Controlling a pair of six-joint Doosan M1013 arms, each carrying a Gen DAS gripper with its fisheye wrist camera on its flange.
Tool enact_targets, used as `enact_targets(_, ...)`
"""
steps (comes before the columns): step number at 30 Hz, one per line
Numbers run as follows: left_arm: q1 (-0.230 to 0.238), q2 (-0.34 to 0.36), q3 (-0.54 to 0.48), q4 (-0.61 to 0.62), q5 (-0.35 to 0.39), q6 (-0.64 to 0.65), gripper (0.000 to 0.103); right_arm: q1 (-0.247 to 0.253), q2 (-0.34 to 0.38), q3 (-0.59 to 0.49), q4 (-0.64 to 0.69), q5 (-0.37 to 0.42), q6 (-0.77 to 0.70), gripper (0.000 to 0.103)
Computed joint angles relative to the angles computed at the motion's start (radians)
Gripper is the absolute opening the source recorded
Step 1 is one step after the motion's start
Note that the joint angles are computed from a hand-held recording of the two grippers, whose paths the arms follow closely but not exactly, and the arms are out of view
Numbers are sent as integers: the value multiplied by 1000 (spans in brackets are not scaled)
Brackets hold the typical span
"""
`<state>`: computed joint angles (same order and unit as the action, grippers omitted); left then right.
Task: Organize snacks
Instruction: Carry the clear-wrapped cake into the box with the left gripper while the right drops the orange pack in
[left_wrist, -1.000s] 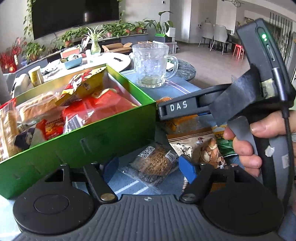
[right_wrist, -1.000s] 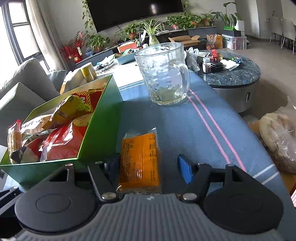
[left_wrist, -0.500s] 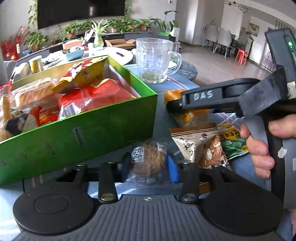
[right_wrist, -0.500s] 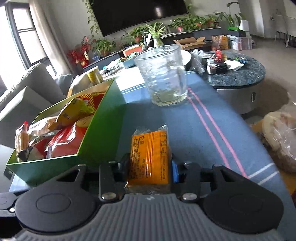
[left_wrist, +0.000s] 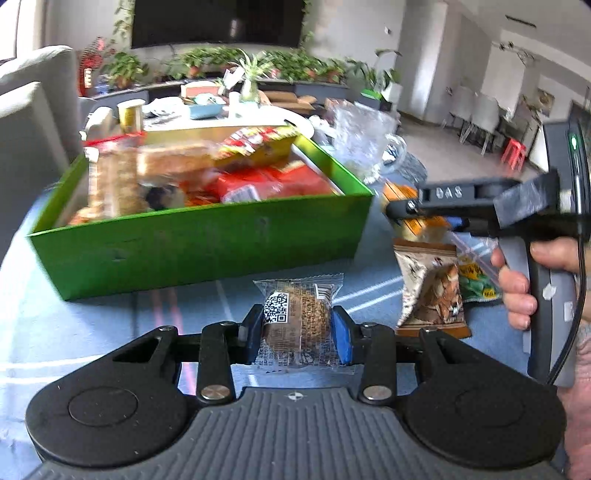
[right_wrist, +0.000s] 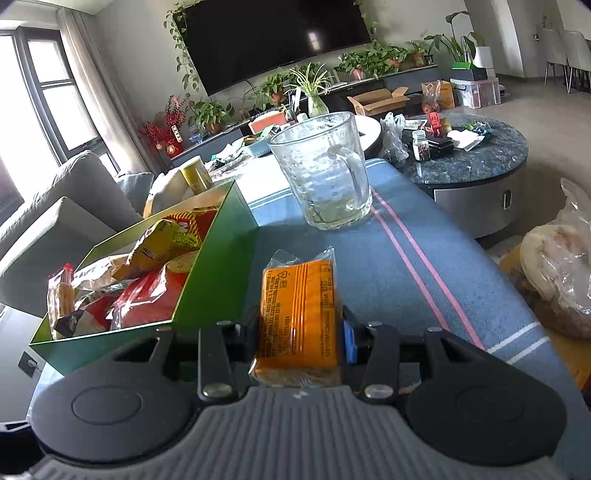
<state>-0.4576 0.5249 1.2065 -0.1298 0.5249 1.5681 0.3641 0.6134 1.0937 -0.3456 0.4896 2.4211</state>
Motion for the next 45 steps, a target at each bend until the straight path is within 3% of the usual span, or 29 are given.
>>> enact_targets(4, 8, -15, 9, 36, -32, -33, 36, 10, -14, 1, -22, 13, 19, 64)
enact_targets(10, 17, -29, 21, 45, -89, -76, 36, 28, -43, 20, -72, -55, 21, 64)
enact_targets(18, 33, -42, 24, 39, -130, -71, 36, 42, -40, -15, -12, -93, -82, 64)
enact_targets(31, 60, -30, -20, 224, -170, -251, 36, 64, 5, -102, 33, -62, -181, 64)
enact_targets(37, 80, 13, -101, 232, -164, -263, 36, 70, 47, -174, 92, -26, -260, 64)
enact_targets(45, 100, 154, -333, 208, -49, -228, 36, 75, 99, -263, 119, 30, -330, 64)
